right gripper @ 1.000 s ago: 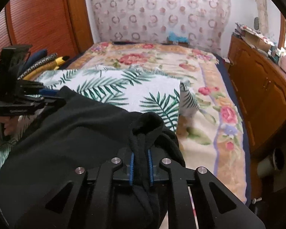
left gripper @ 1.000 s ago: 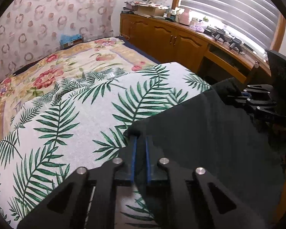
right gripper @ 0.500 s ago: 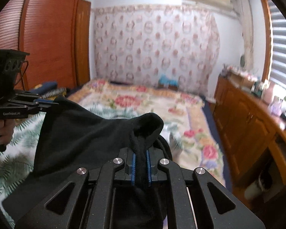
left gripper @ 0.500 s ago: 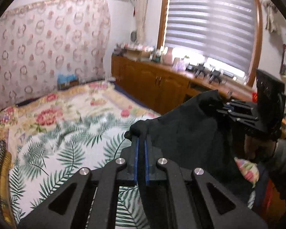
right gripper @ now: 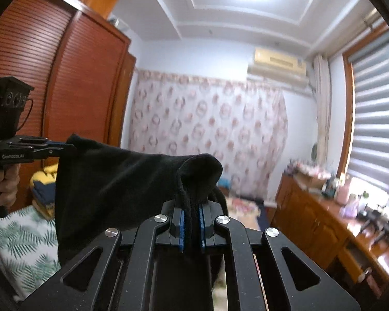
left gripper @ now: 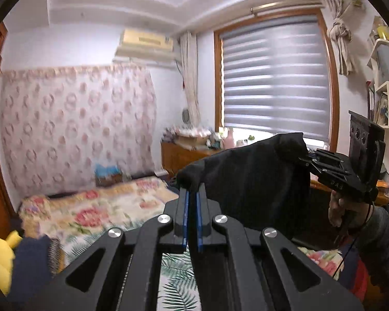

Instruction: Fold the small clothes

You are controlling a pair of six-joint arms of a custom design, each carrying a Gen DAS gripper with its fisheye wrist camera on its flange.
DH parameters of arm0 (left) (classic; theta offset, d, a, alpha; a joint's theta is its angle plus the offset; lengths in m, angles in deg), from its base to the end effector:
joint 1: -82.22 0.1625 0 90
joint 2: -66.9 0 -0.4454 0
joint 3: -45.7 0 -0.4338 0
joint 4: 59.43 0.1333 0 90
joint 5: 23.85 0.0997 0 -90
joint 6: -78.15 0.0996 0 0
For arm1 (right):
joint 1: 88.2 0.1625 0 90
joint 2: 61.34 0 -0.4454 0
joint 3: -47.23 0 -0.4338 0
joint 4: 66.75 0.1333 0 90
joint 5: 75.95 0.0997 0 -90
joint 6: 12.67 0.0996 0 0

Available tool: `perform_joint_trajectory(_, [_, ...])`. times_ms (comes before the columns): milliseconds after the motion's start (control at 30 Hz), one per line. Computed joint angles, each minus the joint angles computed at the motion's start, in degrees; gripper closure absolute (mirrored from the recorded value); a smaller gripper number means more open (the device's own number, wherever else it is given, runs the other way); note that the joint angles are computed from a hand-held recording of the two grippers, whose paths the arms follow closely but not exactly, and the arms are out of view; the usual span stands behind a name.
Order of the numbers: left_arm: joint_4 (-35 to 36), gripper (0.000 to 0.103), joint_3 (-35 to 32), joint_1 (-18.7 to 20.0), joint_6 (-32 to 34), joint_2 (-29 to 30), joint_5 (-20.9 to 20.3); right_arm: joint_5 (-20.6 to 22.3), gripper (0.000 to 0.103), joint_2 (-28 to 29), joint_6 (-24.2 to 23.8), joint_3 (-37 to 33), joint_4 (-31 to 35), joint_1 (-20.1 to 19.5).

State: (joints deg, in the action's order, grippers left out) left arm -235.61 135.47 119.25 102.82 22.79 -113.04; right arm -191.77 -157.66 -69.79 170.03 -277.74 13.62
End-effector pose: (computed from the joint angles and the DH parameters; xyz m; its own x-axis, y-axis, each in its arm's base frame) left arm -0.5284 -0.5673 0.1513 -0.3006 0.9114 -0.2810 0.8059 0.0851 -0.5859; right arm 0.1742 -0.3935 0.5182 -0.5401 0.1953 0.8186 -0.8059 0.1603 -0.5700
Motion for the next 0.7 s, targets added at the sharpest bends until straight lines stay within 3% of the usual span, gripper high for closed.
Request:
perform_joint_trajectory(167, [-3.78, 0.101, 4.06, -0.18, -0.07, -5.45, 1.57, -1.9, 0.098, 1.79, -2.55, -1.34, -1.57, 6.68])
perform_joint_trajectory(333, [-3.6, 0.101, 3.43, 1.33, 1.35, -7.26, 3.46, -1.86, 0.098, 3.15, -2.89, -2.15, 0.83, 9.91])
perform_joint_trajectory(433, [-2.08, 0.101, 1.21, 3.32, 1.63, -5.7, 4.72, 0.34, 0.098, 4.12, 0.01, -3.33, 4.51, 8.82])
perform_joint_trajectory(567, [2.39, 0.101, -4.99, 6.86, 1.39, 0.4, 7.93, 3.78, 0.098, 8.24, 3.89, -7.07, 10.61, 2.93])
perform_joint_trajectory(667, [8.01, 0.098, -13.1, 9.16, 1.73, 8.26, 14.62, 4.45, 0.096, 12.68, 7.53, -11.5, 15.8, -1.88])
perform_joint_trajectory(700, [10.78, 0.098, -15.94, 9.88, 0.82, 10.71, 17.14, 2.99, 0.089, 15.63, 9.3, -14.3, 17.38, -3.92])
